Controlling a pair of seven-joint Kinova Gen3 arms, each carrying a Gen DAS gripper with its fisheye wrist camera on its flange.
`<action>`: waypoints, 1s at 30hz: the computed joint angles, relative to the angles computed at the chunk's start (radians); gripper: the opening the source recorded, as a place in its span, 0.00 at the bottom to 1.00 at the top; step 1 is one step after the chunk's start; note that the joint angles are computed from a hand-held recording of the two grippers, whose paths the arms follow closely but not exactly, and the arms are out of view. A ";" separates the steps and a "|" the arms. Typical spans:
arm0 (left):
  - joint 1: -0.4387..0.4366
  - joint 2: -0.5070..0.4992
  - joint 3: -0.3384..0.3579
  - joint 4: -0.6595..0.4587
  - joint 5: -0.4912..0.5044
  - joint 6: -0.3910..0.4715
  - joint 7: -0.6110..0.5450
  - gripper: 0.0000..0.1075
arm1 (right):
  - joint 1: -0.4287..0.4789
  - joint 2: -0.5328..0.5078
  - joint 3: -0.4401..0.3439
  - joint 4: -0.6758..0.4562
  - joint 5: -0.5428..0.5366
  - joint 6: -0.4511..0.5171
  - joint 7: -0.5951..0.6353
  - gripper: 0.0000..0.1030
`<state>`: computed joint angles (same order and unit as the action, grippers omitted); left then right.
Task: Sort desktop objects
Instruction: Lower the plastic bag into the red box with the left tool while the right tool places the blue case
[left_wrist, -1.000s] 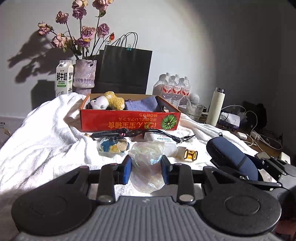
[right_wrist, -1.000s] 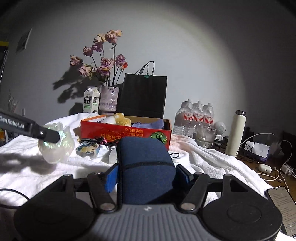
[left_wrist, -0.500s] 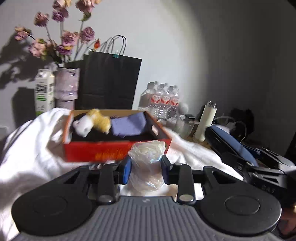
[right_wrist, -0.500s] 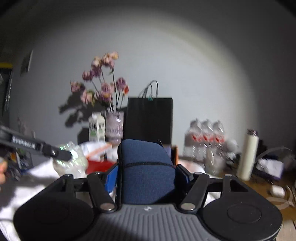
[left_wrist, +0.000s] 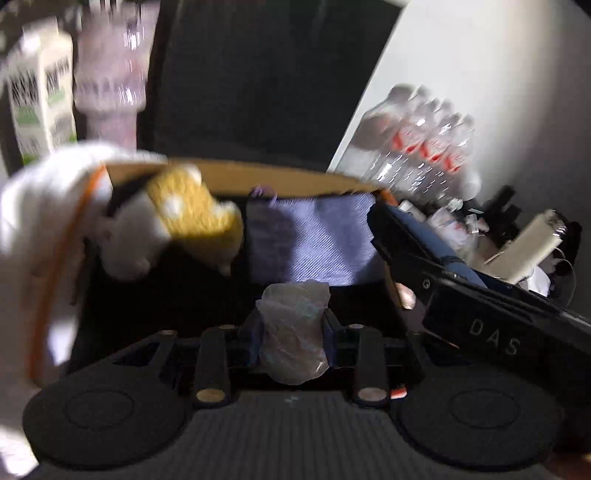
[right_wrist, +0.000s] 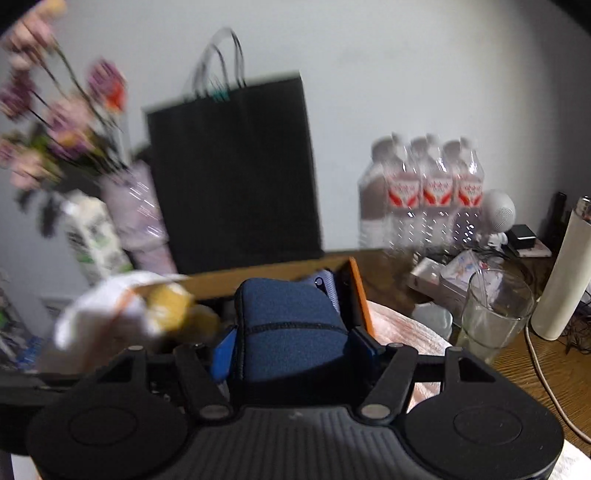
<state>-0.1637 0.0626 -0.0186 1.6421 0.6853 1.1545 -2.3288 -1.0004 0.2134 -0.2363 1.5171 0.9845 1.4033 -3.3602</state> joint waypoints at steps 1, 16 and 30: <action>-0.012 0.033 0.015 -0.012 0.004 0.019 0.004 0.32 | 0.017 0.018 0.009 -0.011 -0.015 -0.008 0.009 0.62; -0.064 0.057 0.002 -0.078 -0.040 0.071 0.038 0.83 | 0.048 0.051 0.058 -0.055 -0.092 -0.033 0.076 0.67; -0.061 -0.098 -0.054 -0.074 -0.279 -0.051 0.160 0.95 | -0.005 0.034 0.028 -0.265 -0.191 0.125 0.329 0.85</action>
<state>-0.2245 -0.0355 -0.0724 1.5681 0.4059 1.1035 -2.1686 -1.0058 0.2475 -0.2080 1.2521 0.7936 1.5279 -3.0315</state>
